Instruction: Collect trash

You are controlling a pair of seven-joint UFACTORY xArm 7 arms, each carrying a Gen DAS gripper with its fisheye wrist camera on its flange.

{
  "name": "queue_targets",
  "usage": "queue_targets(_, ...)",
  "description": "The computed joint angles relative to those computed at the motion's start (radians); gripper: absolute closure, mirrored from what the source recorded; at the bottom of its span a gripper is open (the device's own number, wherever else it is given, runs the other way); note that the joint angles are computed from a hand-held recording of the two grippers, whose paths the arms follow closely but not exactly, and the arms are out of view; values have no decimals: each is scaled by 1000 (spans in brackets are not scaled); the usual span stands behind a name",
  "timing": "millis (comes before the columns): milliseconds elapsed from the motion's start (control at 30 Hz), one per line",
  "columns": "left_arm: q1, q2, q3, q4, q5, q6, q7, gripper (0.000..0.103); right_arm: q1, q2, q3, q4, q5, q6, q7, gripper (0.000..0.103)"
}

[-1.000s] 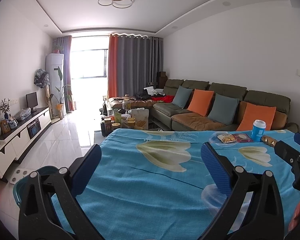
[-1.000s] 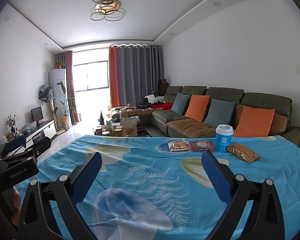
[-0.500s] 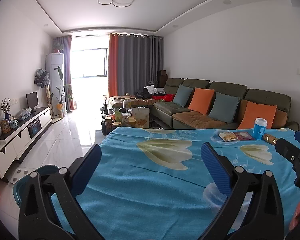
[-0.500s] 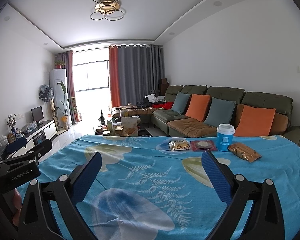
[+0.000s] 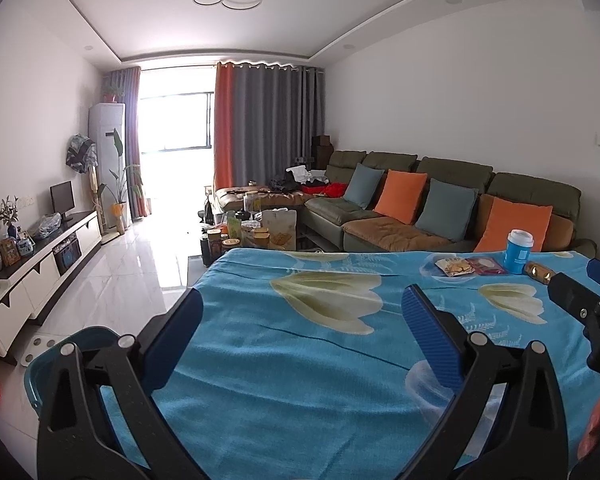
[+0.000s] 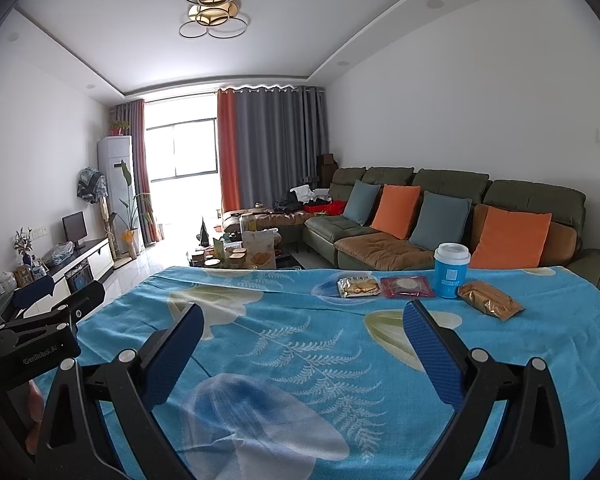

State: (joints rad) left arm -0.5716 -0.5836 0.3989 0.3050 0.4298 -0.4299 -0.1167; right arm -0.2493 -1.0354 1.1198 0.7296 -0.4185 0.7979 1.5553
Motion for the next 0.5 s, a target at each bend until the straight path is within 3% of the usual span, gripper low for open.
queue_targets(167, -57, -28, 54, 15, 8, 88, 9, 6, 6, 1, -2, -3, 0, 0, 3, 7)
queue_targets(267, -141, -48, 120, 43, -3, 184, 40, 6, 16, 6, -9, -13, 3, 0, 7, 7)
queue_targets(433, -319, 37, 221, 217, -92, 501, 122, 5, 75, 91, -79, -43, 21, 39, -24, 7)
queue_targets(500, -344, 131, 222, 298, -128, 596, 152, 5, 121, 135, -140, -70, 29, 61, -35, 7)
